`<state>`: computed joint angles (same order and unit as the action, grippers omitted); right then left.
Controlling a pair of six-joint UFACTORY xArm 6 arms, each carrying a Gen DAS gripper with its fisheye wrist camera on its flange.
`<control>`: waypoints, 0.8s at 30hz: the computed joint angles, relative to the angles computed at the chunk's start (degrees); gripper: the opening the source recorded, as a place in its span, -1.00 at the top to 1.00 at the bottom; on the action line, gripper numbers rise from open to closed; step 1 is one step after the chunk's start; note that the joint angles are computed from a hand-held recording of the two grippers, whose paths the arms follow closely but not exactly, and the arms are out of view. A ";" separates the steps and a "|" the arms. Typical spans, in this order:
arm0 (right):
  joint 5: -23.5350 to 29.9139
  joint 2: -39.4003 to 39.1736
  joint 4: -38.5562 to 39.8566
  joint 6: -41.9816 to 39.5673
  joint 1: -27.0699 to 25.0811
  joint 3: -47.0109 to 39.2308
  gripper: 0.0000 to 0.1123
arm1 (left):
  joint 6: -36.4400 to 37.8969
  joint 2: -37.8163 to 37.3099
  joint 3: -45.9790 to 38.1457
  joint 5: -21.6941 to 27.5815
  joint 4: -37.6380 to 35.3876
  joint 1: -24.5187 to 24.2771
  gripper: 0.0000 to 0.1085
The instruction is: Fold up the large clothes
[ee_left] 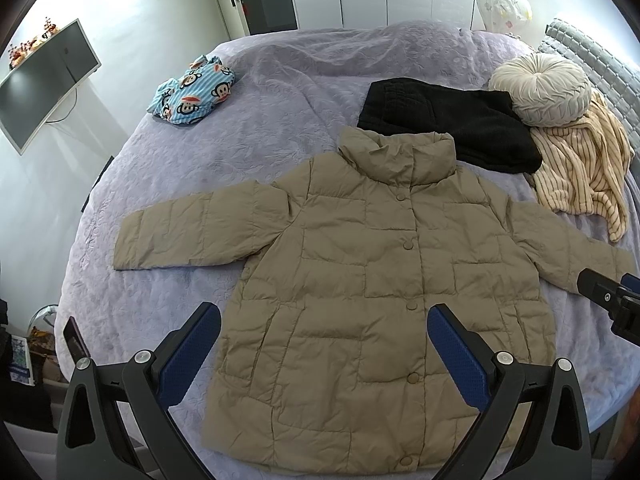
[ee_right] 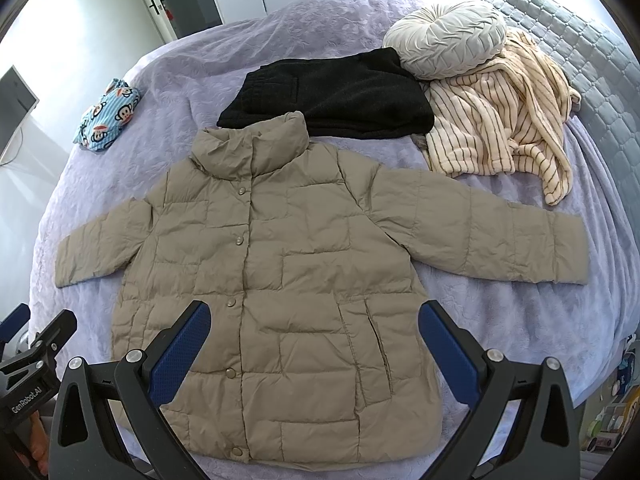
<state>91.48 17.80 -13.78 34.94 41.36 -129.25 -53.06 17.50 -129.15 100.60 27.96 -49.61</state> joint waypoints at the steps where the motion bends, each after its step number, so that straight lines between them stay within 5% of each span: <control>1: -0.05 -0.04 0.05 0.00 -0.04 0.07 -0.83 | 0.04 0.25 -0.46 0.21 0.06 -0.07 -0.90; 24: -1.32 -1.31 0.84 0.06 -0.53 2.42 -0.83 | 0.28 -0.50 0.62 0.36 0.35 -0.25 -0.90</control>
<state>90.16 16.49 -12.94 34.99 40.83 -126.83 -52.77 17.00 -128.53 100.96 28.31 -49.86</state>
